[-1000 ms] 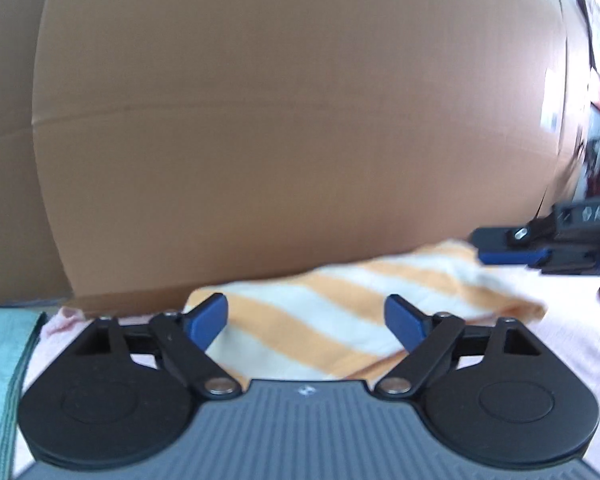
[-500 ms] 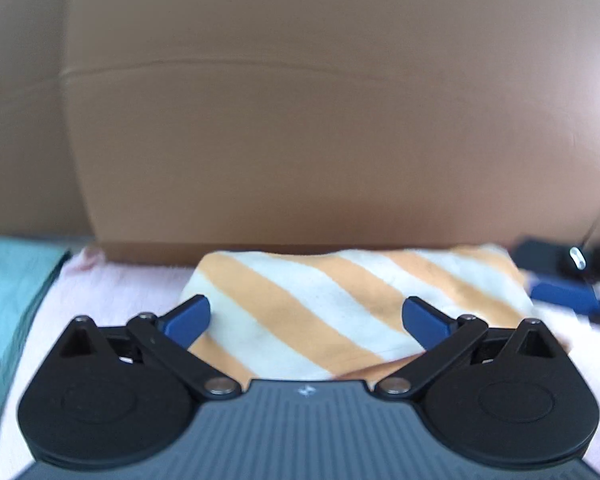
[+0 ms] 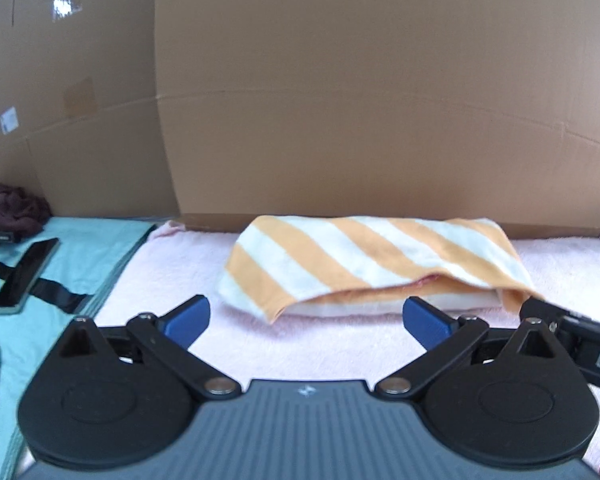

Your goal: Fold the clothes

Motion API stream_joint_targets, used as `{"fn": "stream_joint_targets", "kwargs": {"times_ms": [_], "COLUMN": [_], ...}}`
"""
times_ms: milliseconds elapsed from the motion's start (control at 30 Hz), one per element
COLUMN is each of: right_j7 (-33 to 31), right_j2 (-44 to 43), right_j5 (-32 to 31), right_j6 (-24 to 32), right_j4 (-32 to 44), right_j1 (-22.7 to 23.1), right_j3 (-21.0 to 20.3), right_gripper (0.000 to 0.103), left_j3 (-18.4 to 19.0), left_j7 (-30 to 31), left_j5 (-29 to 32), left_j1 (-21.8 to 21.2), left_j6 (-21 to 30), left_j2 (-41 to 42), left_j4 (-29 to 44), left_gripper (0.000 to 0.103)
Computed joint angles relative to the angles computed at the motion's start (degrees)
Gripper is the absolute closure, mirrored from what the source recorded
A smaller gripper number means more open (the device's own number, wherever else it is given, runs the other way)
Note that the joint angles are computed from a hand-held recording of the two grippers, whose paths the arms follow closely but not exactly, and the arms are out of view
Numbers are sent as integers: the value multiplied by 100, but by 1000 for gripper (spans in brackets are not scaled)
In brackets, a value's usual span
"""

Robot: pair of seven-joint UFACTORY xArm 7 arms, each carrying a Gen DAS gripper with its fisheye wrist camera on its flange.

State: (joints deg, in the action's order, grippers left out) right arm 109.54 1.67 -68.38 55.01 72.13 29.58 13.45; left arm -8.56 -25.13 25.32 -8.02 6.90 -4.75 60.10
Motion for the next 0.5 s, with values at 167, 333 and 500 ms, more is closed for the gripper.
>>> {"fn": "stream_joint_targets", "kwargs": {"times_ms": [167, 333, 500], "right_j7": [143, -503, -565], "right_j2": [72, 377, 268], "right_j5": [-105, -107, -41], "right_j6": [-128, 997, 655], "right_j4": [-4, 288, 189], "right_j1": [6, 415, 412], "right_j3": [-28, -27, 1], "right_gripper": [0, 0, 1], "left_j3": [-211, -109, -287], "left_j7": [-1143, -922, -1236], "left_j5": [1235, 895, 1181], "left_j1": [372, 257, 416], "left_j6": [95, 184, 246], "left_j2": [-67, -288, -419], "left_j4": [-99, -338, -442], "left_gripper": [1, 1, 1]}}
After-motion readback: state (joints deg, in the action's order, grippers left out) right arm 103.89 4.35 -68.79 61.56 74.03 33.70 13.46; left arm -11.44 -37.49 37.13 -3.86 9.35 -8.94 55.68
